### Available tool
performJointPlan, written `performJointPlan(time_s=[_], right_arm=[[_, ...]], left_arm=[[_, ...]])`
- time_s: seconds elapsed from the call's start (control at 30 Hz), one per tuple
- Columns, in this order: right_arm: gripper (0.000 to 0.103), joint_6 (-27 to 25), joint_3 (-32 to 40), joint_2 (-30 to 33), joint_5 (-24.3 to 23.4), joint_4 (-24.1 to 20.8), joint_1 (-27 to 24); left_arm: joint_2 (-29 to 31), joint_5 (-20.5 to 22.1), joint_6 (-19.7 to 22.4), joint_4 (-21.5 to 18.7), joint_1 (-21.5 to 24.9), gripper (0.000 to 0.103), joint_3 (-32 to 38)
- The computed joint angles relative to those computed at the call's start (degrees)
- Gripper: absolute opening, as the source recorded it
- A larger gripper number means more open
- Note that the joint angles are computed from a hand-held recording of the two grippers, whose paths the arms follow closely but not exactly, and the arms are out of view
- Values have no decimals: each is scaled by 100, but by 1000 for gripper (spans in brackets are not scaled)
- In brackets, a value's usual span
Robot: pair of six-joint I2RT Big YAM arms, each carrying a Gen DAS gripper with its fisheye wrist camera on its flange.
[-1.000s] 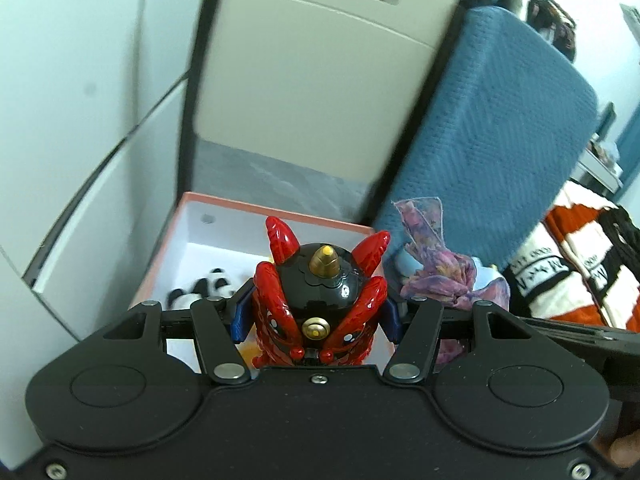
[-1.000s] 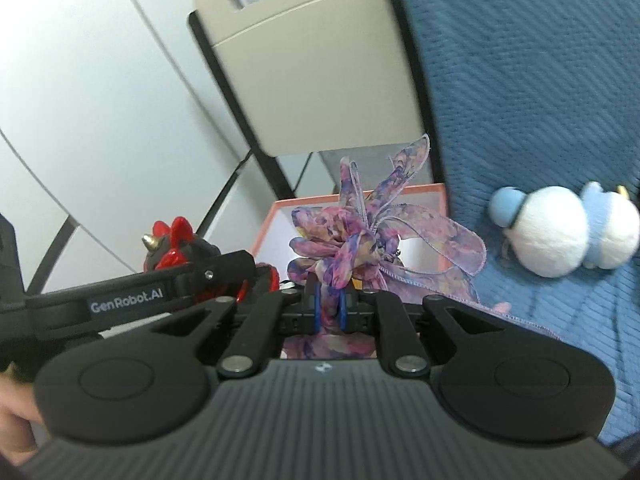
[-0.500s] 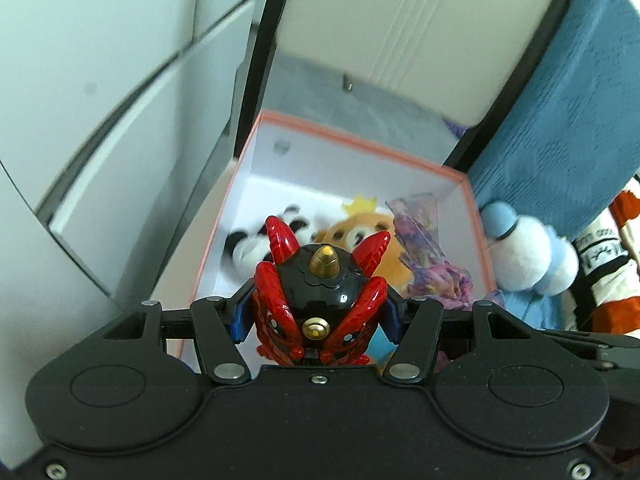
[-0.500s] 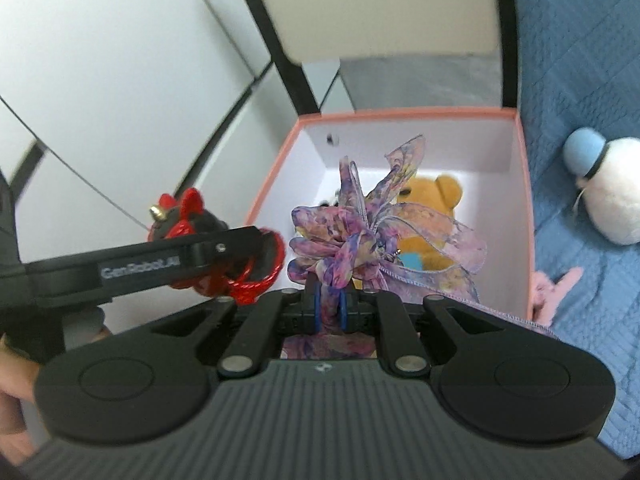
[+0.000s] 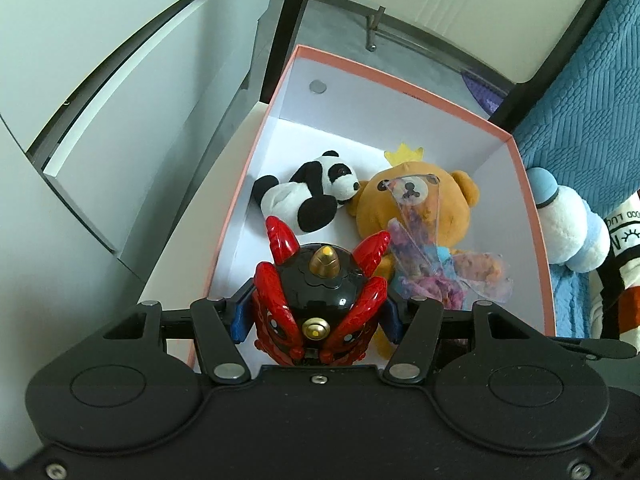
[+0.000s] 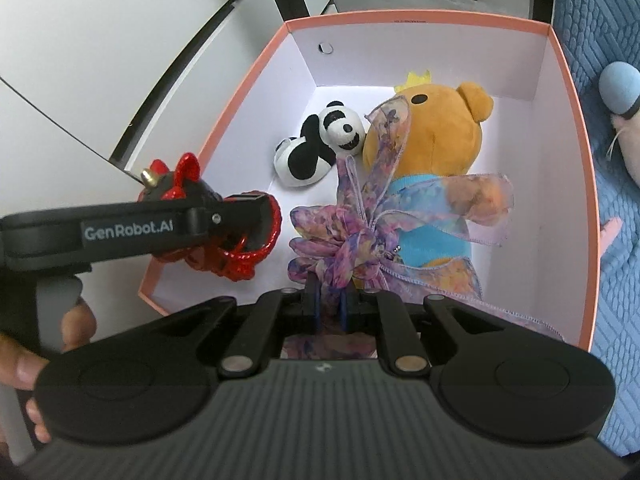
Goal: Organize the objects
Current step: 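Lower both items into the box and open both tools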
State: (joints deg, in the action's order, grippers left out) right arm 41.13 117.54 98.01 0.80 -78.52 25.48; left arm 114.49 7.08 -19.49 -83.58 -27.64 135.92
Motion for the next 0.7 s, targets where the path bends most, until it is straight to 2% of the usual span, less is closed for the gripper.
performJointPlan(time_s=[0.07,0.13,0.2,0.23,0.3,0.37,0.53,0.7], right_arm=[[14,-19,40,9,-8,-15,-19],[22,-46,93,19,5,-57,-31],[40,-98,139,4,112,-87,-8],[46,-85,145,-13,136,-76,-3],[70,-19,71,-142,120,26,2],[81,5,1,-256,141,125,2],[81,-28,17,-484,194,116,22],[82,-79,68,-759,472,35,98]], left_arm=[[-10,16,-34,-19,-3,57,11],[-39,21,-91,-8,-3,62,22],[-42,38,-72,-74,-5,63,131],[-50,6,-65,-111,-18,63,185],[-78,-34,-62,-157,-34,64,280],[-152,-76,-77,-149,-64,64,310],[-363,-225,-140,-143,-192,64,362],[-618,-370,-267,-54,-373,65,331]])
